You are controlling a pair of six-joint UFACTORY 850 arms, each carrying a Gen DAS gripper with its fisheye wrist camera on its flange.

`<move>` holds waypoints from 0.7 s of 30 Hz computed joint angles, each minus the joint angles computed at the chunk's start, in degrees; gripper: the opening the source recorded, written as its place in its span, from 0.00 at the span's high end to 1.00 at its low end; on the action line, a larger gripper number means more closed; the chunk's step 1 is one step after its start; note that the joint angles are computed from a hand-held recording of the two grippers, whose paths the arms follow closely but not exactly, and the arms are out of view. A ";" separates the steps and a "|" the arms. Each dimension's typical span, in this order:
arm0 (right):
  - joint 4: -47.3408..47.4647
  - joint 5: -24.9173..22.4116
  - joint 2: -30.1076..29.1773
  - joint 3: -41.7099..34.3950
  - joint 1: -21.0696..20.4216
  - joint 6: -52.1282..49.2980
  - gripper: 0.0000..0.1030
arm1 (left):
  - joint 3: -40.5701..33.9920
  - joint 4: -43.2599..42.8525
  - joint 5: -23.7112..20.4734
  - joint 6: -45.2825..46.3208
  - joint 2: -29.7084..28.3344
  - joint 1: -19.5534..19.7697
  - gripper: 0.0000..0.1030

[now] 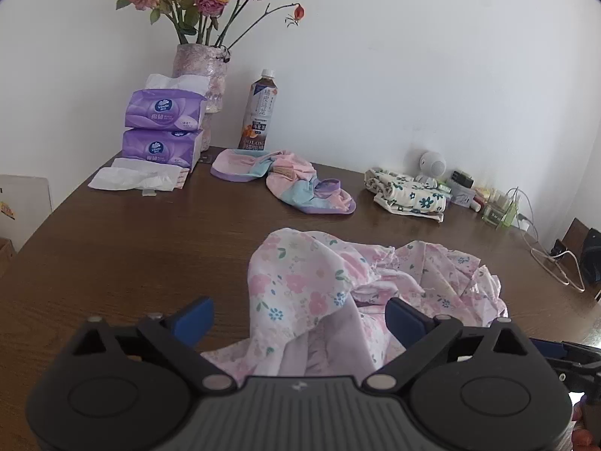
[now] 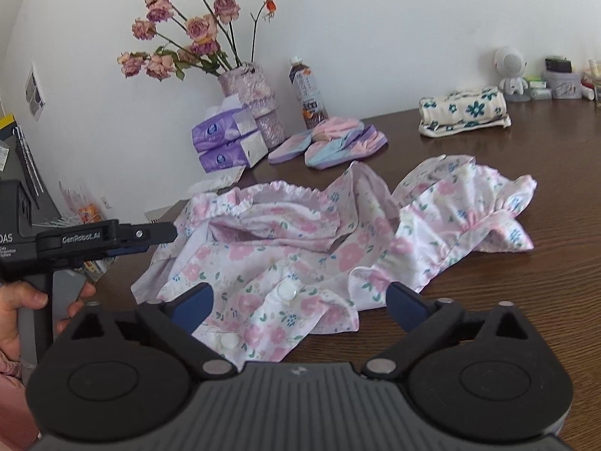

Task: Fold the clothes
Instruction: 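Open both grippers to release the dress, then grasp the dress skirt edge with the left gripper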

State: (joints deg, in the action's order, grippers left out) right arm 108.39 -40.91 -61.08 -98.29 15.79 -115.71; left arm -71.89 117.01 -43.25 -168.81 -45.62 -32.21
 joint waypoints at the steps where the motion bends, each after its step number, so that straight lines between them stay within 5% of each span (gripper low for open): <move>1: 0.56 -0.06 0.22 0.30 -0.24 -0.41 0.01 | 0.37 0.09 -0.14 -0.56 0.20 -0.19 0.05; 21: 12.36 4.14 0.72 2.51 -1.99 -6.75 0.01 | 0.38 2.92 1.46 -7.83 -1.75 -2.87 0.05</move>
State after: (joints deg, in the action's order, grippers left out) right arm 120.75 -36.77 -60.36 -95.78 13.80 -122.46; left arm -71.52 119.93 -41.78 -176.63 -47.36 -35.08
